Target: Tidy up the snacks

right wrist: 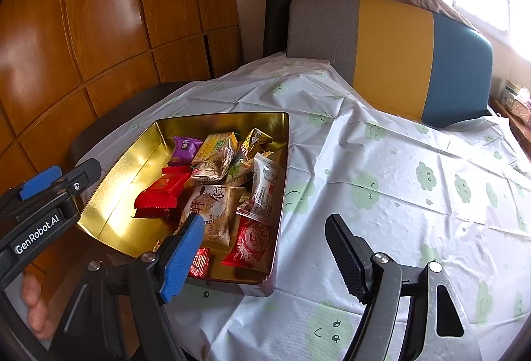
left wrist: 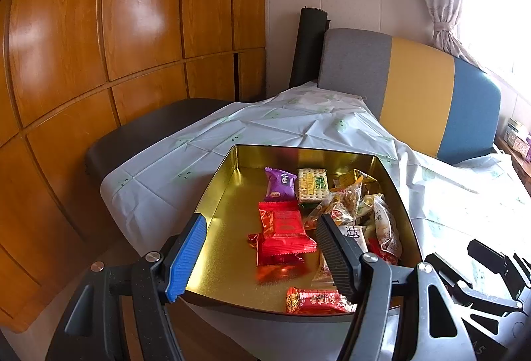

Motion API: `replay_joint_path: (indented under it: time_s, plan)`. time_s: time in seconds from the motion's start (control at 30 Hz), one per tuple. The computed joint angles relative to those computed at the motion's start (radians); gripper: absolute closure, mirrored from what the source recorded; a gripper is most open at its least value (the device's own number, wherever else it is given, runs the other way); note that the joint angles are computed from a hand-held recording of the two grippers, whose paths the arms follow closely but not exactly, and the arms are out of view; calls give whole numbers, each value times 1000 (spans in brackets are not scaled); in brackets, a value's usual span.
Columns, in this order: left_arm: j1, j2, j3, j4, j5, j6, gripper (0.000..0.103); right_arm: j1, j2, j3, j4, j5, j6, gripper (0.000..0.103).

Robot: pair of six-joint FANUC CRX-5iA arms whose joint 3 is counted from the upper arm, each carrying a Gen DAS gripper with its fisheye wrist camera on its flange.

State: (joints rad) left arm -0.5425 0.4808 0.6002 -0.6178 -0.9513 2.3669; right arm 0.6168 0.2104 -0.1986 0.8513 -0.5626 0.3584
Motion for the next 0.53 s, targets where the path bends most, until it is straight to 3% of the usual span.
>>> replay_joint_path:
  time_s: [0.17,0.33,0.53]
  plan:
    - [4,-9,-15,8,21,3,34,0,0,0,-2,-1,7,27]
    - [2,-15,-25,-8,39,18,52,0,0,0,-4,-1,6,27]
    - [9,-16,-26,4,49,11,54,-4,-1,0,-12,0,7,27]
